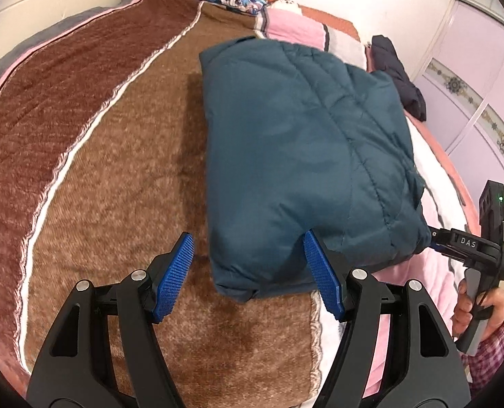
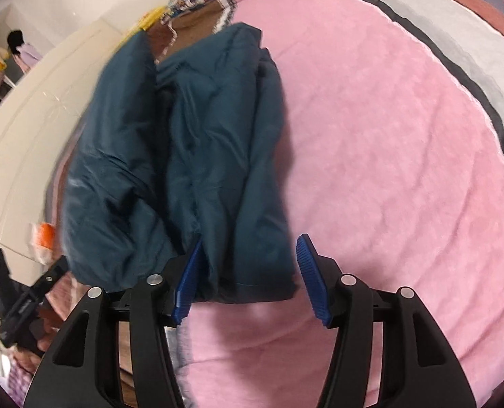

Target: Fold large clothes

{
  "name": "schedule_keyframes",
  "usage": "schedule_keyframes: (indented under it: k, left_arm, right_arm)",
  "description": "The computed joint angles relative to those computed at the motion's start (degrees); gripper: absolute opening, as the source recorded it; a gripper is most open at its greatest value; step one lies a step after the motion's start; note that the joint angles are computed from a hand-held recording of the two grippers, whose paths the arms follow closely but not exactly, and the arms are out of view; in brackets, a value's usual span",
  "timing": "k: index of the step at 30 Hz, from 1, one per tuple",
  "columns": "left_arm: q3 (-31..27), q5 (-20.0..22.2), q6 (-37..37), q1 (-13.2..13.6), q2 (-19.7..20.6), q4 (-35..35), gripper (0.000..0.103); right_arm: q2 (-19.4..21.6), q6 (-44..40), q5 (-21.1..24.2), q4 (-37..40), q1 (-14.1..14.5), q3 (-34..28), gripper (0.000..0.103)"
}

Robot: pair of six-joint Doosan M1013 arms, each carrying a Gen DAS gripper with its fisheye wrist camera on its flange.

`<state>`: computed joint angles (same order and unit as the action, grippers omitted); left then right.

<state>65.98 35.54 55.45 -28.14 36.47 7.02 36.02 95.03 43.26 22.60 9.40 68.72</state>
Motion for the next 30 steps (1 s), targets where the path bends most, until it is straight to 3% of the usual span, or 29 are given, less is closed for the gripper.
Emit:
schedule_keyframes:
  k: [6, 13, 23, 30]
  left_arm:
    - [-0.1, 1.5, -0.3, 0.1, -0.2, -0.2, 0.070]
    - [2.4, 0.8, -1.3, -0.3, -2.5, 0.9, 0.070]
    - [3.5, 8.3, -9.2, -2.5, -4.0, 7.1, 0.070]
    - [4.1, 10.8, -12.7, -4.0, -4.4, 10.1, 0.070]
  right_arm:
    - [1.9, 3.3, 2.5, -2.5, 0.2, -1.4, 0.066]
    - [2.5, 4.5, 1.6, -5.7, 0.6, -1.6, 0.067]
    - [2.1, 9.0, 2.6, -11.2, 1.7, -2.5, 0.068]
    - [0.4, 13.3, 1.2, -17.9, 3.8, -0.9, 0.068]
